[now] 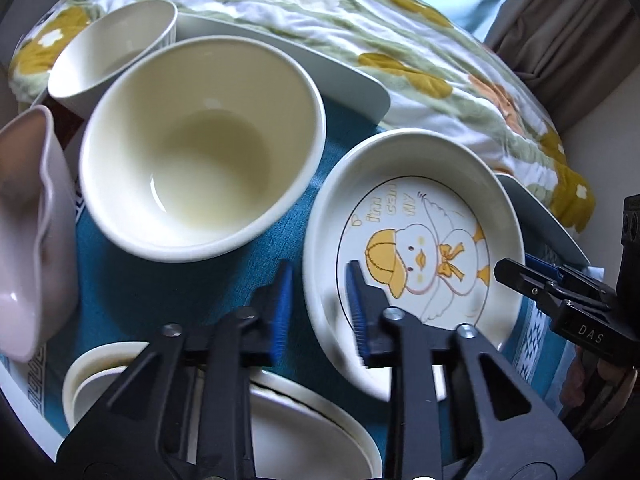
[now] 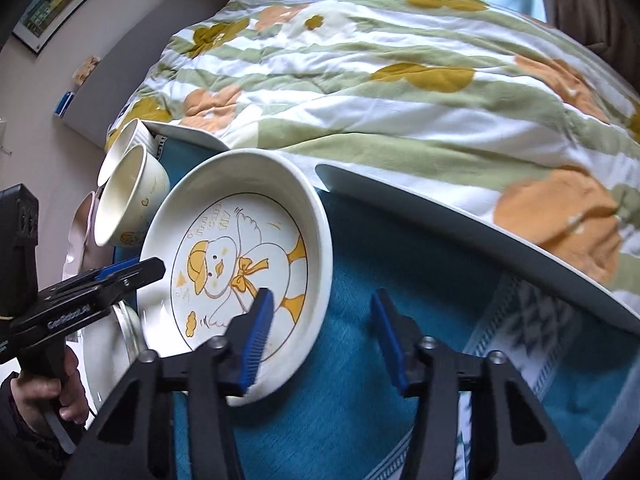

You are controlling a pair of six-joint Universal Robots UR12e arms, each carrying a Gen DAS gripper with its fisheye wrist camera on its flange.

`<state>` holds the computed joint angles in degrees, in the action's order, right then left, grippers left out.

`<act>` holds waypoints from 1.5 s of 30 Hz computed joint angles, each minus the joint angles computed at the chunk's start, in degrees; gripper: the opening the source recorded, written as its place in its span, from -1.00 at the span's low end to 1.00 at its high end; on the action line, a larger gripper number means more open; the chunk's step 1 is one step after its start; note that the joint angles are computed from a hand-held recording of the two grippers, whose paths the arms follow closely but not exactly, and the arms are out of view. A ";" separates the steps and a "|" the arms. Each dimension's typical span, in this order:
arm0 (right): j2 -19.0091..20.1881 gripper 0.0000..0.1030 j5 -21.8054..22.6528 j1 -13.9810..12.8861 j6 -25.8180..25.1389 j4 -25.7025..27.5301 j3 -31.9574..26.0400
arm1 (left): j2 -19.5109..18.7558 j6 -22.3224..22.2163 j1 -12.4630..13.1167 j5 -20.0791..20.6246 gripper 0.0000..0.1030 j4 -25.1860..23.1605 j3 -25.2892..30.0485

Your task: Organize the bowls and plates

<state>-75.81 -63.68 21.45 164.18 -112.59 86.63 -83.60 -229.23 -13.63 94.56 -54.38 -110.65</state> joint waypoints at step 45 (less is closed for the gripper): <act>-11.52 -0.77 -1.14 3.11 14.35 -11.99 9.34 | 12.77 10.59 0.06 -0.09 -0.78 -0.14 -2.61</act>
<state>-87.33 -64.82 24.57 178.54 -124.58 95.97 -70.83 -218.63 -13.57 94.47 -54.51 -113.26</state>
